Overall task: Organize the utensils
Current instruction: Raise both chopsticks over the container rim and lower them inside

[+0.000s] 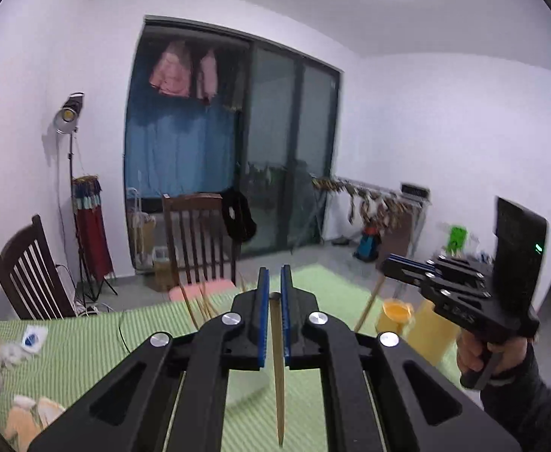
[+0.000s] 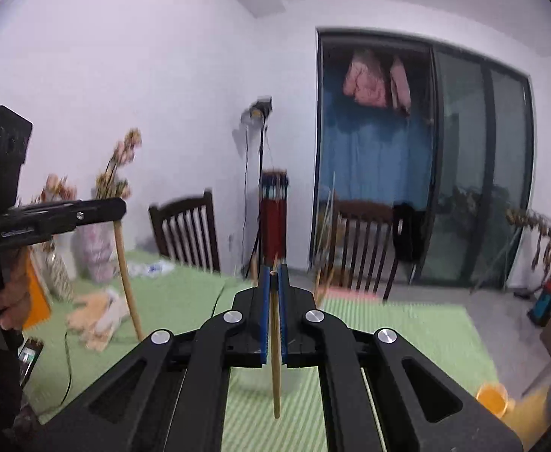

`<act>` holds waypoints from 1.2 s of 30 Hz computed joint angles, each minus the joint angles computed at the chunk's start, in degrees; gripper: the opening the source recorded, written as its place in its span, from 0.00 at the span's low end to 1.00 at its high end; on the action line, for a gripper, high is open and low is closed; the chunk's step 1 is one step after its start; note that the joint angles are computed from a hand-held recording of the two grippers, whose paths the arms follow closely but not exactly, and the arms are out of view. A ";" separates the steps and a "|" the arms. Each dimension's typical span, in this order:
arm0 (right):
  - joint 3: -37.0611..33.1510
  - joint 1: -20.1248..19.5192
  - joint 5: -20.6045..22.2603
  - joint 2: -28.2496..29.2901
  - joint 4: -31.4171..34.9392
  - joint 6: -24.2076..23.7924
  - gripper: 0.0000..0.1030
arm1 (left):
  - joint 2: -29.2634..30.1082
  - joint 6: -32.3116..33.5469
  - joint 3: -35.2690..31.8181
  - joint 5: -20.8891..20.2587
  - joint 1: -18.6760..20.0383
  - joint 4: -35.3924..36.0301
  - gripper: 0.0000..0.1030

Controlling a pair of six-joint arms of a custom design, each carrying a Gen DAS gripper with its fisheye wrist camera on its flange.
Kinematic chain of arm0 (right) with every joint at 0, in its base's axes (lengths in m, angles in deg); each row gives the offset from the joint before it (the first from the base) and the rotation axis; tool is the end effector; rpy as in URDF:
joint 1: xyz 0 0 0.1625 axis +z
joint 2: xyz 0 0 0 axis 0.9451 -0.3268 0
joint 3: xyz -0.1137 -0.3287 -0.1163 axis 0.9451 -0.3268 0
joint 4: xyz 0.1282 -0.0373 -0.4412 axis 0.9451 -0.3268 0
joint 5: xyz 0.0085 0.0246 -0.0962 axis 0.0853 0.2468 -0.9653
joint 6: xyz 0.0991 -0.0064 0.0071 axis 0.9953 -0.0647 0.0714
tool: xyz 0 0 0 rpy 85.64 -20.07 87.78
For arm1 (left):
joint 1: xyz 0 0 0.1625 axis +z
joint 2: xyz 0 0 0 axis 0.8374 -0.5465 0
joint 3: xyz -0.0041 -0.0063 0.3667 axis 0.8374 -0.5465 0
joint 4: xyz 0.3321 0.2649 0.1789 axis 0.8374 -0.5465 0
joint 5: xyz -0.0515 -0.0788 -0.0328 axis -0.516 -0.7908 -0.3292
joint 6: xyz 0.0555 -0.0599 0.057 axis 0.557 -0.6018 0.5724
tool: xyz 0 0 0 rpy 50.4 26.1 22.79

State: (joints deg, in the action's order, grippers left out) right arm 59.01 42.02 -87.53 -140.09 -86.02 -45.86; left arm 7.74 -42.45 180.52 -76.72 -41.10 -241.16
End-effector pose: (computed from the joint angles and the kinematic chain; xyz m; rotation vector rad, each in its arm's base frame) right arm 0.2477 -0.3024 0.4423 1.1196 -2.1421 1.3883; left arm -0.4705 -0.3513 0.2925 1.0587 2.3031 -1.3539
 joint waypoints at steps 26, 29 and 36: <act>-17.42 -8.67 0.47 27.83 -0.56 1.99 0.04 | 21.80 8.73 -24.50 -9.46 18.84 2.57 0.03; -18.42 -9.90 0.25 28.46 3.82 4.67 0.04 | 23.26 7.75 -25.48 -10.66 20.31 4.96 0.03; -19.15 -11.77 -0.54 28.94 11.26 8.60 0.04 | 23.78 3.30 -23.56 -13.40 22.65 9.50 0.03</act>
State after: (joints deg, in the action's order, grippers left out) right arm 39.86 30.25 -88.07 -111.16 -74.76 -37.25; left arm 31.52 -39.15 156.96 -90.12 -18.45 -231.67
